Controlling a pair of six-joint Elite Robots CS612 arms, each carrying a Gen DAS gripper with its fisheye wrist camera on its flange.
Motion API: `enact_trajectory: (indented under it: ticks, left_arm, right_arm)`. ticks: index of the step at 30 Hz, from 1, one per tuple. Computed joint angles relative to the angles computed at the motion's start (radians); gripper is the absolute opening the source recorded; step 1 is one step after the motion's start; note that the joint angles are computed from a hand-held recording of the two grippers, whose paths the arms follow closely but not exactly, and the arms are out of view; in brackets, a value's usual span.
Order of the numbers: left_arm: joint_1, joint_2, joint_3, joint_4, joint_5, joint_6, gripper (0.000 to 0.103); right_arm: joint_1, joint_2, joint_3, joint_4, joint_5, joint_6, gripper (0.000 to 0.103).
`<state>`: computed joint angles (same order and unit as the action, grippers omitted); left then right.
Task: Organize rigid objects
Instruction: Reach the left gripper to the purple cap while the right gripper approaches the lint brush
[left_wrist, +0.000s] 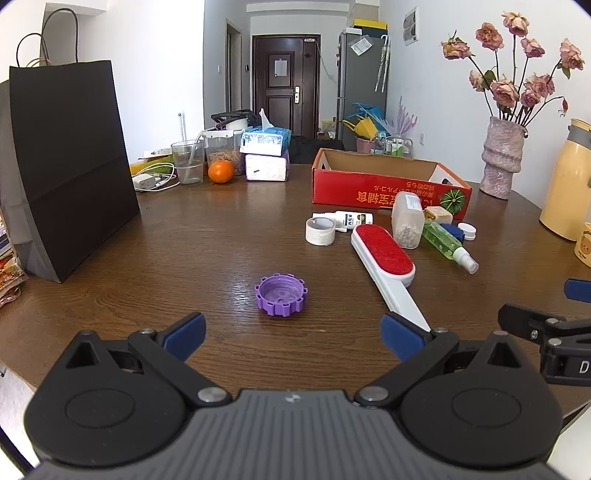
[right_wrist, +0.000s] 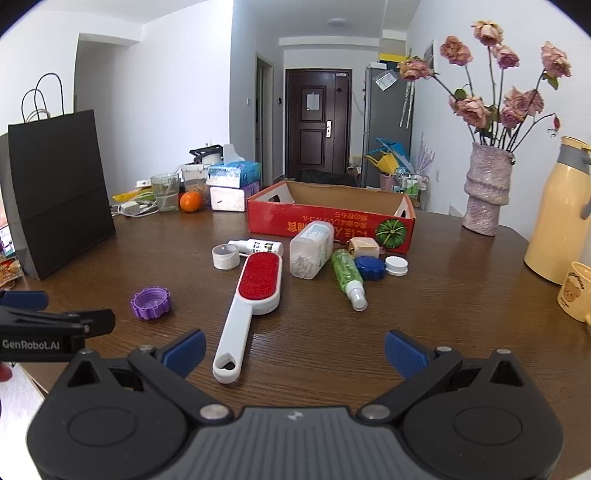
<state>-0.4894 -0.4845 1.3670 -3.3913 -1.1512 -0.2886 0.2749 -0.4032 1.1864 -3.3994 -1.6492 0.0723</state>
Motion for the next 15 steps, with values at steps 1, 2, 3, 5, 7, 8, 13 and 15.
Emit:
enact_trajectory:
  ticks: [1,2,3,5,7,8,13,15]
  left_arm:
    - [0.003,0.004,-0.008,0.008,-0.004,-0.002,0.103]
    - [0.005,0.007,-0.015,0.015,-0.008,-0.002,0.103]
    - [0.008,0.011,-0.024,0.025,-0.012,-0.002,0.103]
    - [0.012,0.019,-0.044,0.049,-0.019,-0.005,0.103]
    - [0.017,0.028,-0.063,0.070,-0.025,-0.006,0.103]
    - [0.019,0.032,-0.072,0.081,-0.027,-0.007,0.103]
    - [0.031,0.053,-0.119,0.142,-0.043,-0.016,0.103]
    - [0.035,0.061,-0.138,0.165,-0.049,-0.020,0.103]
  right_arm:
    - [0.000,0.004,-0.011,0.013,0.004,-0.003,0.103]
    - [0.001,0.009,-0.022,0.024,0.008,-0.006,0.103]
    - [0.001,0.015,-0.035,0.035,0.012,-0.008,0.103]
    - [0.002,0.025,-0.060,0.061,0.015,-0.011,0.103]
    - [0.002,0.035,-0.084,0.087,0.019,-0.014,0.103]
    - [0.003,0.040,-0.096,0.100,0.022,-0.016,0.103]
    - [0.002,0.069,-0.164,0.171,0.037,-0.020,0.103]
    - [0.002,0.081,-0.193,0.200,0.042,-0.023,0.103]
